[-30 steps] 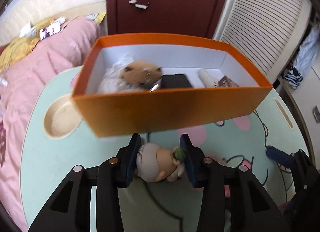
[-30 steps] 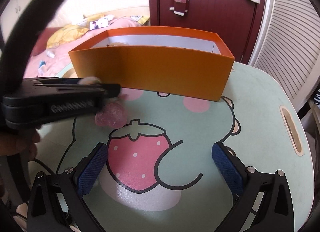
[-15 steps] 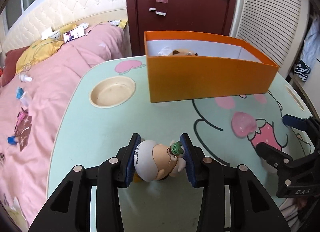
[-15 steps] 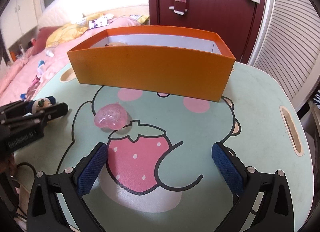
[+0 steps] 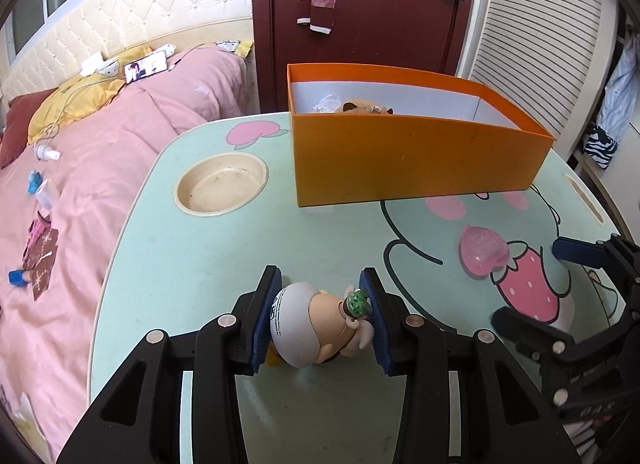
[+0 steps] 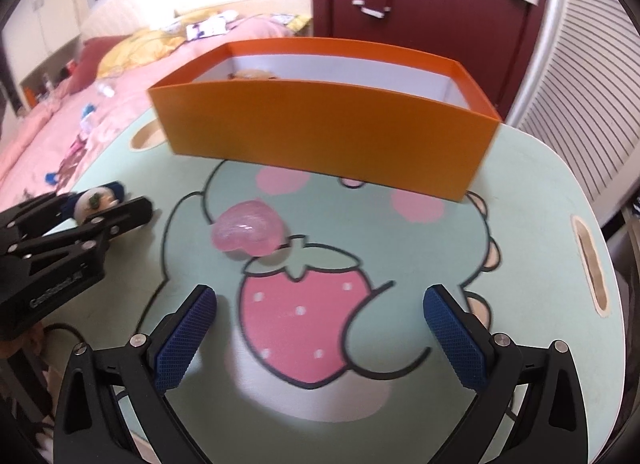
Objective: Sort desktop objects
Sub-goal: 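Grasp white-haired doll figure with left tool while right tool grasps pink heart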
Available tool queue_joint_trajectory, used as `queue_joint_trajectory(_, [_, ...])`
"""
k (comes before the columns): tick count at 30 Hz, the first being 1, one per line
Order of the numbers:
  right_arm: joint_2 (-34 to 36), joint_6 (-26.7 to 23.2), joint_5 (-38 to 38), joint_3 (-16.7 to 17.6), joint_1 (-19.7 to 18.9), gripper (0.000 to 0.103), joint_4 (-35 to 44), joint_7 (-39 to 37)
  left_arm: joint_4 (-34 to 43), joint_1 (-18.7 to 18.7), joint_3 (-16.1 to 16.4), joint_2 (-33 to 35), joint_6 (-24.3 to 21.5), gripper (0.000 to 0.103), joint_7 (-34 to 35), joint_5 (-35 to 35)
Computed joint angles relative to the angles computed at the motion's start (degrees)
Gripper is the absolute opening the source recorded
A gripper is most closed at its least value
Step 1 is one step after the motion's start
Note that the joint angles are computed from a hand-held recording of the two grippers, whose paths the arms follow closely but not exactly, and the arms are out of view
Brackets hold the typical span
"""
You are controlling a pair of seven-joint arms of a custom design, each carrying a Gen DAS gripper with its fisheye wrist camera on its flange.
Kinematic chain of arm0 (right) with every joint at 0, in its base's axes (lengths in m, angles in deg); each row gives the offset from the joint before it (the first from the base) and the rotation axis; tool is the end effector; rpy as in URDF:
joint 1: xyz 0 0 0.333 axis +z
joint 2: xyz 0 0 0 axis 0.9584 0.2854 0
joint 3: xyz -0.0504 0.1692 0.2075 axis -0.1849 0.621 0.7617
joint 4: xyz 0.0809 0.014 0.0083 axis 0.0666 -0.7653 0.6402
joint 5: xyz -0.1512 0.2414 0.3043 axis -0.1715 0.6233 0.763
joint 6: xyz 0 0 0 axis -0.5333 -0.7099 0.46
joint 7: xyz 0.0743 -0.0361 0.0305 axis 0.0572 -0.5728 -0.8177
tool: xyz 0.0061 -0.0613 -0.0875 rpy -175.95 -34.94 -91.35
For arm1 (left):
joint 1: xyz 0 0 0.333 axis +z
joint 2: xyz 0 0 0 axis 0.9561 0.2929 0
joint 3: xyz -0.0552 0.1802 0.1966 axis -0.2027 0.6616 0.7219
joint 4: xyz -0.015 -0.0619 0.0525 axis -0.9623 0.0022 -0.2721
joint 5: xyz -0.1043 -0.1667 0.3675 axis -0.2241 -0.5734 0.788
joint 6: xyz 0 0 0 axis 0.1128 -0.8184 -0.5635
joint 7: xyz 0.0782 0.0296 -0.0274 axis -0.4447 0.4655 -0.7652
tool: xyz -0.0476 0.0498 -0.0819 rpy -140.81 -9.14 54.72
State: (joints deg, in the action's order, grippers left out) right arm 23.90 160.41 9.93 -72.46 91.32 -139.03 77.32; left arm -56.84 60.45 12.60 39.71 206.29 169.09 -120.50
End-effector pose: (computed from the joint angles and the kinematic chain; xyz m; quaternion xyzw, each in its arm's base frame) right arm 0.4560 0.2423 0.4071 -0.6835 0.6667 -0.2095 0.2109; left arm 0.5286 -0.1896 0.3772 -0.4733 0.8121 -0.3059 0.1515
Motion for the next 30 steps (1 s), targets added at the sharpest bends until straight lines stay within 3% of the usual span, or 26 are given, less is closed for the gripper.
queue_joint_trajectory(18, [8.1, -1.0, 0.6, -1.0, 0.6, 0.103, 8.3, -2.1, 0.6, -0.1, 0.3, 0.2, -0.8, 0.041, 2.6, -4.1])
queue_joint_trajectory(20, [8.1, 0.3, -0.1, -1.1, 0.7, 0.094, 8.1, -2.2, 0.4, 0.0, 0.1, 0.2, -0.5, 0.041, 2.1, -3.4])
queue_joint_trajectory(21, [7.9, 1.7, -0.7, -1.1, 0.7, 0.077, 7.7, -2.6, 0.2, 0.0, 0.0, 0.2, -0.1, 0.041, 1.5, -2.7])
queue_joint_trajectory(22, [7.8, 3.2, -1.2, -1.1, 0.8, 0.049, 7.3, -3.3, 0.1, 0.0, -0.1, 0.1, 0.0, 0.041, 1.2, -2.3])
queue_joint_trajectory(23, [7.9, 4.5, -1.1, -1.2, 1.0, 0.037, 7.2, -4.6, 0.1, 0.0, -0.1, 0.1, 0.1, 0.041, 1.0, -1.9])
queue_joint_trajectory(30, [6.0, 7.9, 5.3, -2.4, 2.0, 0.038, 4.5, -9.0, 0.3, 0.1, 0.2, -0.1, -0.8, 0.041, 0.1, -2.2])
